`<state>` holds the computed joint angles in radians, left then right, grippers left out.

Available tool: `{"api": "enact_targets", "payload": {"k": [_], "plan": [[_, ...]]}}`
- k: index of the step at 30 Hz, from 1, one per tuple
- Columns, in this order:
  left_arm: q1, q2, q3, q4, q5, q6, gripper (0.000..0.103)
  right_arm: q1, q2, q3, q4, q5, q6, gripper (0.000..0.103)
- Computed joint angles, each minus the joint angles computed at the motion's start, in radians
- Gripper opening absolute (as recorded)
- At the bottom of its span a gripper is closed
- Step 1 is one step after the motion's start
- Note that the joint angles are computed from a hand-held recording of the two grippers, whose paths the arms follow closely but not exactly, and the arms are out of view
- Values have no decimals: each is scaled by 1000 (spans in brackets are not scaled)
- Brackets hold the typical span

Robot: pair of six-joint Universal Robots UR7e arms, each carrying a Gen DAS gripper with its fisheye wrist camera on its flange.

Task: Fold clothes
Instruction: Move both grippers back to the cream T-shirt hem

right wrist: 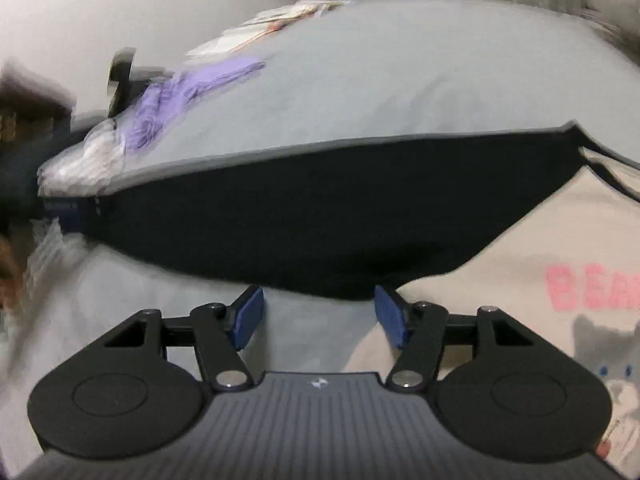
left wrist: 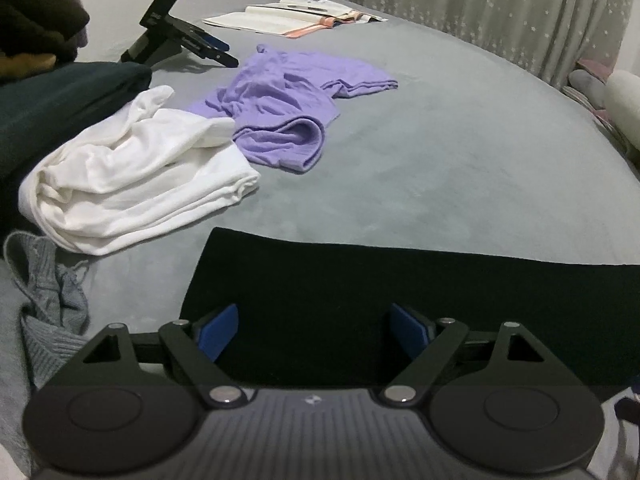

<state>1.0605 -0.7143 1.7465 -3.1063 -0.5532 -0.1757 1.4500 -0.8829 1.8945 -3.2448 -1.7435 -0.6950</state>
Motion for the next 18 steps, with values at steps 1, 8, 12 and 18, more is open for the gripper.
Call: {"api": "enact_targets", "payload": {"k": [1, 8, 12, 18], "plan": [[3, 2, -2, -14, -3, 17, 85, -9, -23, -5, 44, 18, 57, 64], [17, 11, -18, -77, 12, 38, 84, -65, -208, 217, -38, 168, -31, 64], [-36, 31, -20, -79, 103, 90, 79, -152, -408, 370, -126, 211, -51, 65], [-128, 22, 50, -102, -42, 163, 79, -436, -737, 480, -93, 208, 215, 67]]}}
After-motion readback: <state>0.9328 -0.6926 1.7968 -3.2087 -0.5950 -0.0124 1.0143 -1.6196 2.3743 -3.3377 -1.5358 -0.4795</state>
